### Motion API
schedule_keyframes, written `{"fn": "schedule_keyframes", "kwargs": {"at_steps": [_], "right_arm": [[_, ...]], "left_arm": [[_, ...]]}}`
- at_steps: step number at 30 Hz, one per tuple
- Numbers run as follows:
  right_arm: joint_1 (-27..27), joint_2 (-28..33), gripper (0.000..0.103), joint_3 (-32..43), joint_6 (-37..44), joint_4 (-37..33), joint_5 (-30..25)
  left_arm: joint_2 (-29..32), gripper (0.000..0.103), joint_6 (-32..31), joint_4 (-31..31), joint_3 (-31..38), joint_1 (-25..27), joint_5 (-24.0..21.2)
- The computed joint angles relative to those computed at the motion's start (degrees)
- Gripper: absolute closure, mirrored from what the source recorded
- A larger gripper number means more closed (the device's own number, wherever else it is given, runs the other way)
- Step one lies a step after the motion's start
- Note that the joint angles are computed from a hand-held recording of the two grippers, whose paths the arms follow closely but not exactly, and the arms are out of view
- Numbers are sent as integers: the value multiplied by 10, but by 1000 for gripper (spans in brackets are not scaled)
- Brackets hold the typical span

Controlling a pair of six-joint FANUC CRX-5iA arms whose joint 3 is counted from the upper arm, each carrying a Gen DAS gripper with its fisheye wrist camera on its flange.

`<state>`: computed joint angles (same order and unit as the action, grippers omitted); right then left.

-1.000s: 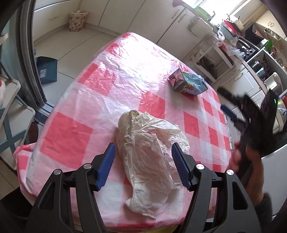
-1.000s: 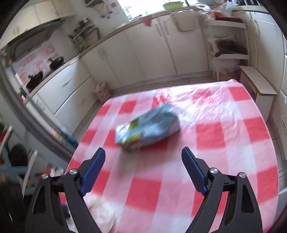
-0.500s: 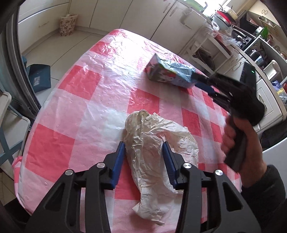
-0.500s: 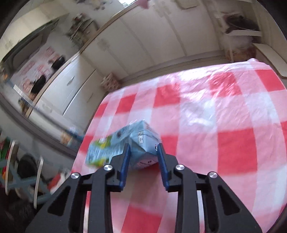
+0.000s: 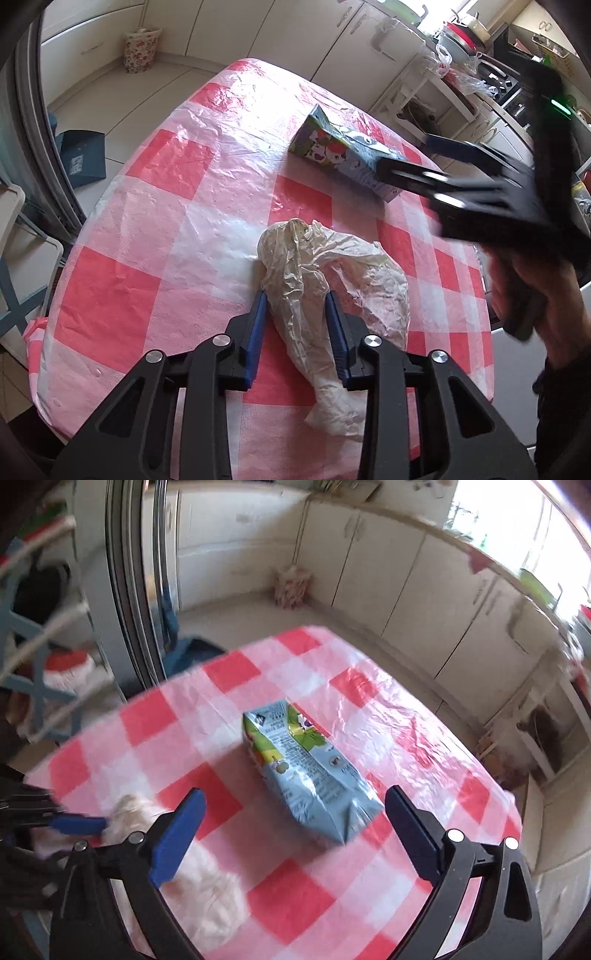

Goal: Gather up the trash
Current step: 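Grasp the white plastic bag with the left tool while the right tool grasps the blue milk carton, then carry the bag and milk carton with both tools over the yellow bucket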

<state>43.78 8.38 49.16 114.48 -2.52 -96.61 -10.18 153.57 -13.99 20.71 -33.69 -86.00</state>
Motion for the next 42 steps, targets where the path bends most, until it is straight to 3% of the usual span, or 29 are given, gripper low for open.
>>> {"fn": "schedule_keyframes", "kwargs": {"at_steps": [4,5,8,11,15,19,24,31,36,42], "right_arm": [[9,44,10,18,-24,23,-20],[2,53,16,32,-36,12,-33],[-33,74,54,76,-73,-42,-98],[-57,26,55,19,-82,-61,-98],[-121,-45,55,-42,-127,-147,-115],[-180,-117,55,-99,-171,-242,-139],[-166,-179,56,-133,-195,-249,-144],[-316,-229,56,-146,-241,-370,-152],[-421,-271,57,-175,-248,-435,-188],[-529,-318,57,-200,-232,-500,-242]], "left_arm": [[-5,75,-3,10,-4,6,5],[-8,75,-2,13,-7,9,8],[-16,74,6,24,-17,19,16],[-31,68,21,39,-42,33,41],[-17,68,20,17,-23,16,28],[-11,80,-11,39,-27,6,54],[2,87,-15,3,8,-52,46],[-8,93,-15,-41,33,-113,36],[-11,93,-6,-44,30,-154,35],[19,93,6,-79,60,-242,10]]}}
